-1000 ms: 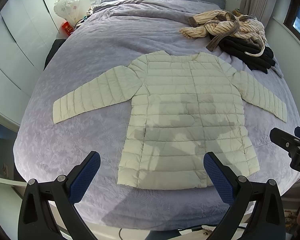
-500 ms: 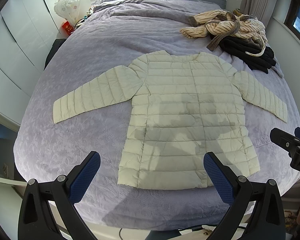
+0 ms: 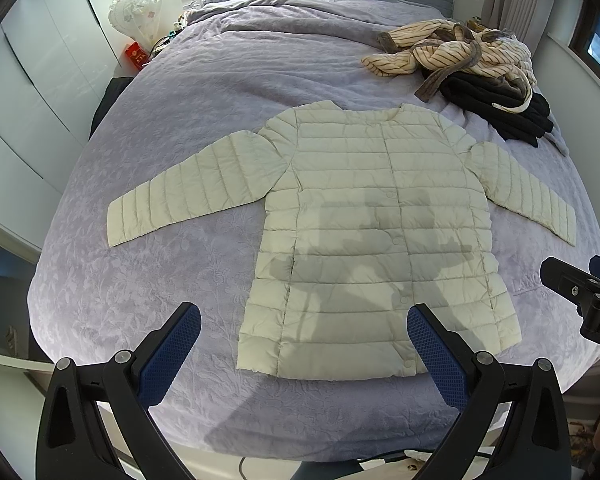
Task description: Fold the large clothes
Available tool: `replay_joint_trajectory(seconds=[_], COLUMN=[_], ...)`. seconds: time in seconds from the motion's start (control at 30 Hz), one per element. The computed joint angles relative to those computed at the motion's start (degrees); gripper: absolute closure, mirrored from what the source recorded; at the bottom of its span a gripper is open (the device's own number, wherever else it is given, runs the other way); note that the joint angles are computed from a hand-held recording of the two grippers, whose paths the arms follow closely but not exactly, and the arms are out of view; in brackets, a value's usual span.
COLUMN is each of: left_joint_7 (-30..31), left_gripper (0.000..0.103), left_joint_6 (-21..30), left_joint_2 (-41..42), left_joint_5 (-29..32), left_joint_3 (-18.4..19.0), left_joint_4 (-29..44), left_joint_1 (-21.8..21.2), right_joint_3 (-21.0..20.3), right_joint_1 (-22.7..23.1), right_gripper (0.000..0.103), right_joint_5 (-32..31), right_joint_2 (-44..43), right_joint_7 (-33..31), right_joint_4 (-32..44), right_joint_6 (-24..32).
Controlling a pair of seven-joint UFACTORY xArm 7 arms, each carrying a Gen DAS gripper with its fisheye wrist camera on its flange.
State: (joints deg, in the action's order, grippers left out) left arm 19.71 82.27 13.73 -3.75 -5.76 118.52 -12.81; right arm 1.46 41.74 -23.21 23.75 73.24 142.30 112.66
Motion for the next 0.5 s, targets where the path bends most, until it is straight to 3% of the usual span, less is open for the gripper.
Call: replay_joint_trajectory(seconds=[0.5], left_joint_7=[0.0], left_gripper=[0.0], left_joint_6=[0.1], left_joint_2=[0.1], left_joint_5=[0.0], left_joint_3=[0.0], left_joint_4=[0.1], left_joint_1=[0.0], right_joint_3=[0.0], right_joint_1=[-0.1], right_gripper=[0.0], right_joint_5=[0.1], right_joint_2=[0.1], right_joint_7=[0.0], right_joint_4=[0.0], right_joint_6=[-0.2])
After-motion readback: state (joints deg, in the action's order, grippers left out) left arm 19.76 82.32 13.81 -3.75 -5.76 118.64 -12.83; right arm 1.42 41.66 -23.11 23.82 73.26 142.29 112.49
